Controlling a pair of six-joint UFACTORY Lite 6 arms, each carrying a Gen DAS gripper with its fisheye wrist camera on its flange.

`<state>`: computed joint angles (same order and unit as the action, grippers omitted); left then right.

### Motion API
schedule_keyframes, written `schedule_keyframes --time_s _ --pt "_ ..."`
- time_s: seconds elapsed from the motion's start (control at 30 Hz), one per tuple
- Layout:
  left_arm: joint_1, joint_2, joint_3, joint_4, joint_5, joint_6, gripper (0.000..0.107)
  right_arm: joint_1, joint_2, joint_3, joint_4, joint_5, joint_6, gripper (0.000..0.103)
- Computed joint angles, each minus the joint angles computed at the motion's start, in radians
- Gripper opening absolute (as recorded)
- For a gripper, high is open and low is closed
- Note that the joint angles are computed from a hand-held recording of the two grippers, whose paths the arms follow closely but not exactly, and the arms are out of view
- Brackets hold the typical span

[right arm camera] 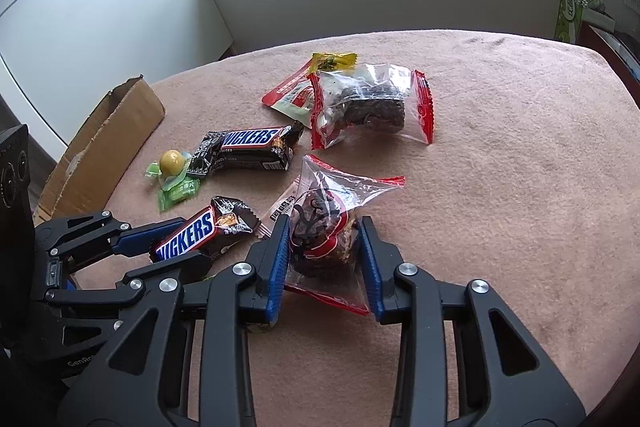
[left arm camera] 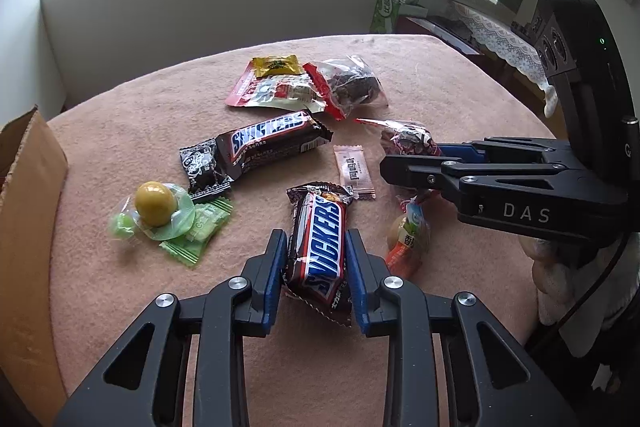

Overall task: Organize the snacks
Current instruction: 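Carry the Snickers bar with the right tool and drop it into the box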

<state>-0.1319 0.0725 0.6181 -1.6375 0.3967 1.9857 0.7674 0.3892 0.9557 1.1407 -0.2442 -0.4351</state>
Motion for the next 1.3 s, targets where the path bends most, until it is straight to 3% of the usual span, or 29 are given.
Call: schedule_keyframes --time_s 0.43,0.83,1.13,1.3 --pt "0.07 -0.267 -0.131 0.021 0.044 -0.043 0.028 0.065 -0.12 -0.04 0.027 -0.059 -0.003 0.034" --pt "0.246 -0.625 -0.302 0.144 0.147 -0.077 0.028 0.185 -0.092 0.12 0.217 -0.106 -0.209 0.034" --pt "0.546 -0.577 -0.281 0.181 0.333 0.024 0.028 0.221 0.086 0.381 0.446 -0.067 -0.486 0.034" --pt "0.73 -0.5 -0.248 0.18 0.415 0.066 0.028 0.242 0.212 0.594 0.673 -0.086 -0.773 0.034"
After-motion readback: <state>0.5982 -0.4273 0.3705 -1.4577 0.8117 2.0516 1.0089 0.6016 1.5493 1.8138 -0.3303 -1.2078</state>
